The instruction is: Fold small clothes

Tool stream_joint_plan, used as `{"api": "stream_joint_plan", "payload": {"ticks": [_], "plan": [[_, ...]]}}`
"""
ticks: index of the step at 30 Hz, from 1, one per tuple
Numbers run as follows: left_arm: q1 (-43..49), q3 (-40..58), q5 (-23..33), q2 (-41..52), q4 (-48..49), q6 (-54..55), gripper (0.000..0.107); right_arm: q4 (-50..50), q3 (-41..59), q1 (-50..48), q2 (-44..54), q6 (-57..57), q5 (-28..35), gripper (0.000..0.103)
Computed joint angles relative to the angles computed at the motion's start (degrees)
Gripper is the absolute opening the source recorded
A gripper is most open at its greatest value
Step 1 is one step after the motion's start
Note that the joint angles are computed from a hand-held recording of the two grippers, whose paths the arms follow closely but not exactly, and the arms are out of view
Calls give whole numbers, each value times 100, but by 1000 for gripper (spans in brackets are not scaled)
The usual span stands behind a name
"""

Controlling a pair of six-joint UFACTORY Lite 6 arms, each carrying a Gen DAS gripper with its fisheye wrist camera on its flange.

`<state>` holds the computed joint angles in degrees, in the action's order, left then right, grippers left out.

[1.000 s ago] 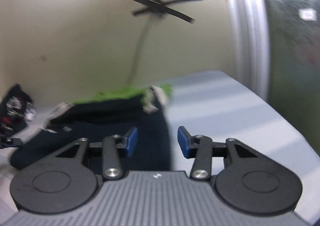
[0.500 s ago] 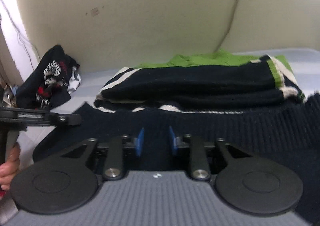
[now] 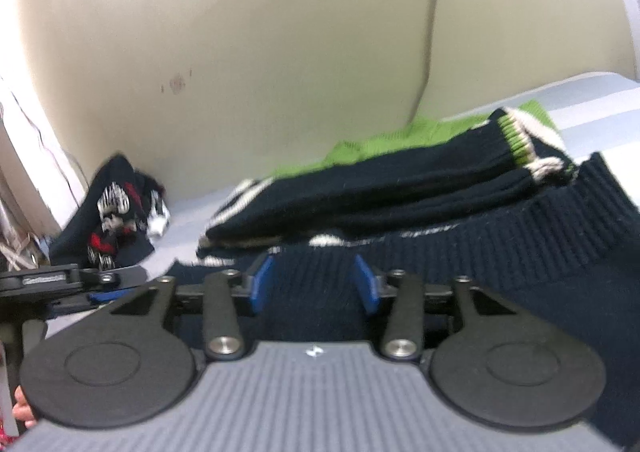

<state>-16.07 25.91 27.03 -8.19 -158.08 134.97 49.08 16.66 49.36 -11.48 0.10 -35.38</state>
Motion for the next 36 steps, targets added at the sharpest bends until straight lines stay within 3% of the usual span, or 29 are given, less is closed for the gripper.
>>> {"api": "stream_joint_plan", "payload": {"ticks": [3, 6, 9, 11, 16, 21, 26, 36], "plan": [[-295, -17, 114, -99, 14, 215, 58, 32, -215, 48, -202, 233, -244, 51], [-729, 94, 76, 271, -675, 1059, 58, 164, -276, 106, -240, 315, -431, 54], [-814, 189, 115, 673, -744, 1079, 58, 237, -332, 152, -294, 364, -566, 59], [-801, 96, 202, 566, -914, 1279, 67, 247, -362, 141, -321, 421, -602, 62], [-814, 96, 208, 647, -815, 1215, 72, 262, -399, 114, -334, 561, -648, 66], [-1031, 141, 90, 655, -1069, 1578, 88, 283, -443, 113, -371, 631, -681, 68], [-1036, 225, 59, 731, -723, 1422, 101, 343, -473, 163, -390, 669, -728, 70], [-999, 223, 153, 785, -522, 1306, 103, 405, -527, 242, -406, 782, -853, 75]]}}
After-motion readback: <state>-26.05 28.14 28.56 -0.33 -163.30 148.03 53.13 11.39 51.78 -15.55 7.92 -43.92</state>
